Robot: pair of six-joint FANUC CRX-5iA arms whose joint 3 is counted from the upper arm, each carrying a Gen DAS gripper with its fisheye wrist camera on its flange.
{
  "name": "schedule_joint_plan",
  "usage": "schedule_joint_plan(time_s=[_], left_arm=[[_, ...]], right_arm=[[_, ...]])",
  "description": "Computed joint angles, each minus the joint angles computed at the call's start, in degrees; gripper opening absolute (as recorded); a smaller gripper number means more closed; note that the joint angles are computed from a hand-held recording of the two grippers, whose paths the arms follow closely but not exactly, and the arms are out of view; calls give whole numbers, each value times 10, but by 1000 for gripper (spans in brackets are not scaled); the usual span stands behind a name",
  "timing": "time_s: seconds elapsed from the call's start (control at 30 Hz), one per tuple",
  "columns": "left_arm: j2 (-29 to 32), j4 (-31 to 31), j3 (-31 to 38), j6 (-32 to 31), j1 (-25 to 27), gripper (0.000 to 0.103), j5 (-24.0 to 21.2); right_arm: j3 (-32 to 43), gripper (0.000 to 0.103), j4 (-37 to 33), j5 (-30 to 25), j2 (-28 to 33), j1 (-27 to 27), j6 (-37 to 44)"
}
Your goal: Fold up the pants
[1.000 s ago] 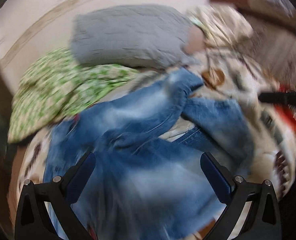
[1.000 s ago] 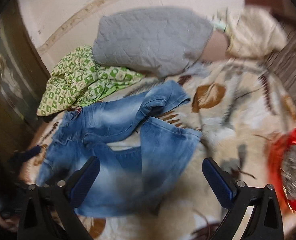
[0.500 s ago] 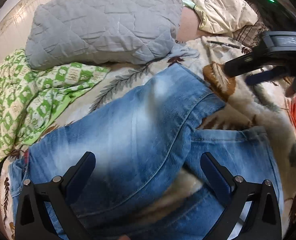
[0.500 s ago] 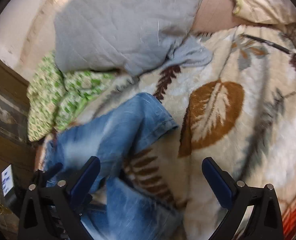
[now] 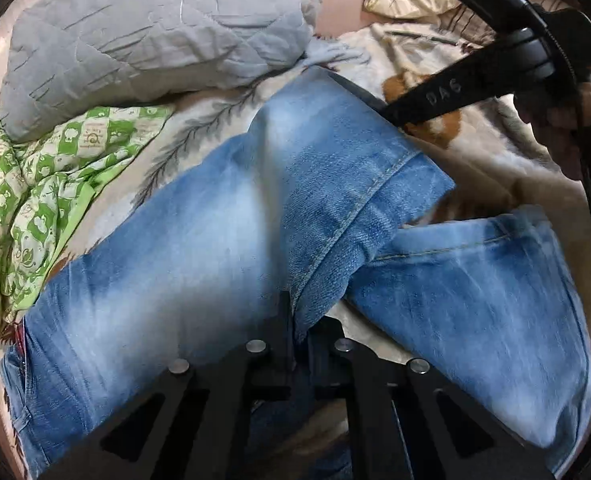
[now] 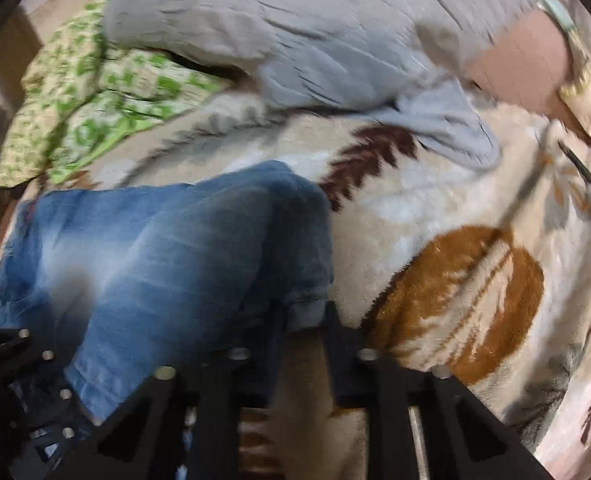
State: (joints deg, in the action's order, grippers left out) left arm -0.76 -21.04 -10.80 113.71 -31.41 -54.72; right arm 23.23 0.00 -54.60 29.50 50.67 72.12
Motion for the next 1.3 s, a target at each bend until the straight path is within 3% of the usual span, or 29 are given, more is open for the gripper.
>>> schedule_joint_plan(time_s=[0.13,0.27,0.33,0.47,0.57,0.63,0.73,0.8,0.83,0.87,0.9,0.93,0.97,1.0,1.1,1.23,1.3], left_arm=[[-40,-22,-11,36,-11,5,5],[-73,-53,2,67,-36,5,-8],[-77,-55,7,73,-37,5,-8],[-39,-63,37,77,-47,5,-24],[28,-44,63,48,-48,5,-58],[56,-5,58,28,-33,5,-67],[51,-32,51,40,-55,5,-67],[42,-23,51,39,-54,15,-81],[36,-22,54,51,-54,41,-95],[27,-27,54,66,-57,83,-102],[8,-43,47,96,-66,96,-99],[-28,-60,26,131,-77,102,-80],[-59,-46,5,137,-78,102,-59],[-78,-19,-12,127,-67,102,-41],[-129,82,-65,105,-27,102,2],[-172,359,-193,-16,64,102,119],[-174,464,-242,-29,71,101,163]], right_arm=[[-55,18,25,51,-57,8,3],[-73,17,64,50,-107,8,6],[-70,5,90,33,-125,3,2],[-32,2,150,-20,-120,-18,-18],[0,2,165,-55,-93,-29,-28],[4,2,146,-68,-81,-38,-34],[-13,3,91,-74,-89,-49,-34],[-43,6,82,-67,-107,-49,-48],[-56,10,76,-67,-118,-47,-57],[-73,31,69,-63,-132,-45,-65],[-87,77,61,-55,-143,-42,-71],[-115,94,48,-35,-170,-39,-74],[-153,103,43,1,-200,-32,-78],[-187,103,37,34,-229,-24,-77],[-247,103,-11,60,-289,-3,-62],[-318,103,-154,105,-345,1,-23],[-338,103,-256,128,-351,-18,20]])
